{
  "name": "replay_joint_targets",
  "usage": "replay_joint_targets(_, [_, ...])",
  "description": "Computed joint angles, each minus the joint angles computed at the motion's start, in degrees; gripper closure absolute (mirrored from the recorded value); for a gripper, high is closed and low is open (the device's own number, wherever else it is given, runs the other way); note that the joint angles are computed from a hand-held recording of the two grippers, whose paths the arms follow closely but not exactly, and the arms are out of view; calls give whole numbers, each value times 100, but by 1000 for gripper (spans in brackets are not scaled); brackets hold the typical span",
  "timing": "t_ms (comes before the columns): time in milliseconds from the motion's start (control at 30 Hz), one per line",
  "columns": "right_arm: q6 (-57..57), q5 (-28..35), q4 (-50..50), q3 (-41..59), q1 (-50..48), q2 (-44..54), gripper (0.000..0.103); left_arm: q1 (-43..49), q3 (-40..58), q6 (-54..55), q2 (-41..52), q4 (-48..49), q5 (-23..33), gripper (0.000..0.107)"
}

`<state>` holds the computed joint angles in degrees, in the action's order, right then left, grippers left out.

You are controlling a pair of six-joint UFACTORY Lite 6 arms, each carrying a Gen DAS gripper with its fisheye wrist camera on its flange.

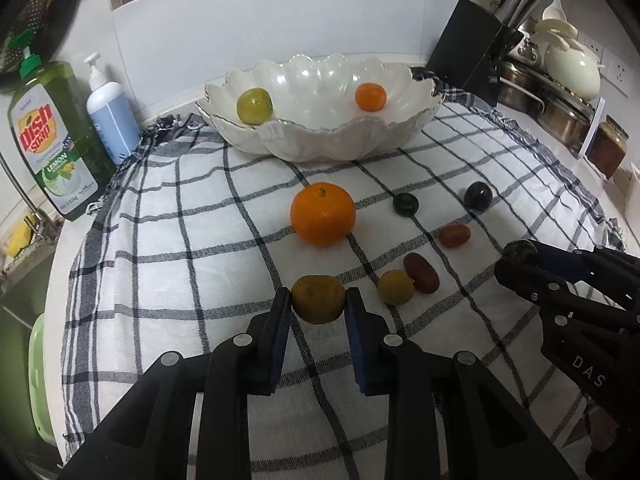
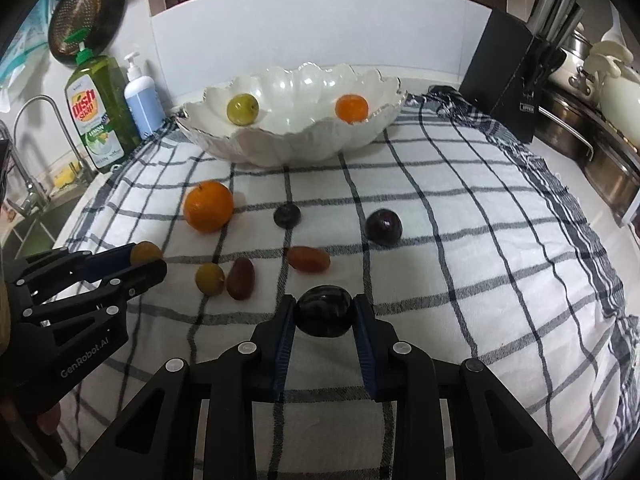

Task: Organize fruits
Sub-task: 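Grasp the brown kiwi with the left tool while the right tool grasps the dark plum, then carry the kiwi and dark plum over the white bowl with both tools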

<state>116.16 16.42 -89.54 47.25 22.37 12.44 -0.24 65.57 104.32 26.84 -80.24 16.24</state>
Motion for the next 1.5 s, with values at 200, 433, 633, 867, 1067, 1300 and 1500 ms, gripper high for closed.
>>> replay_joint_targets(200, [-30,-10,-76,-69,16,-324,73,88,-227,-32,-425,-63,72,79])
replay_joint_targets(433, [-386,56,167,-99,89,-732,73,152,-477,58,-902,-269,169,79])
replay_joint_targets(633, [-707,89,361,-110,126,-1065,73,202,-652,51,-1313,-378,243,79])
replay_joint_targets(867, [-1139,209,568,-25,161,-1399,73,280,-740,-194,-1702,-299,382,79])
replay_joint_targets(1067, [-1511,109,803,192,6,-1515,73,233,-630,-350,-1883,-310,375,79])
replay_joint_targets(1300, [-1802,-1,897,583,-189,-1416,73,170,-234,-466,-1821,-383,352,79])
replay_joint_targets(1500, [-2050,-268,992,1010,-399,-1175,73,68,311,-782,-1621,-177,184,79])
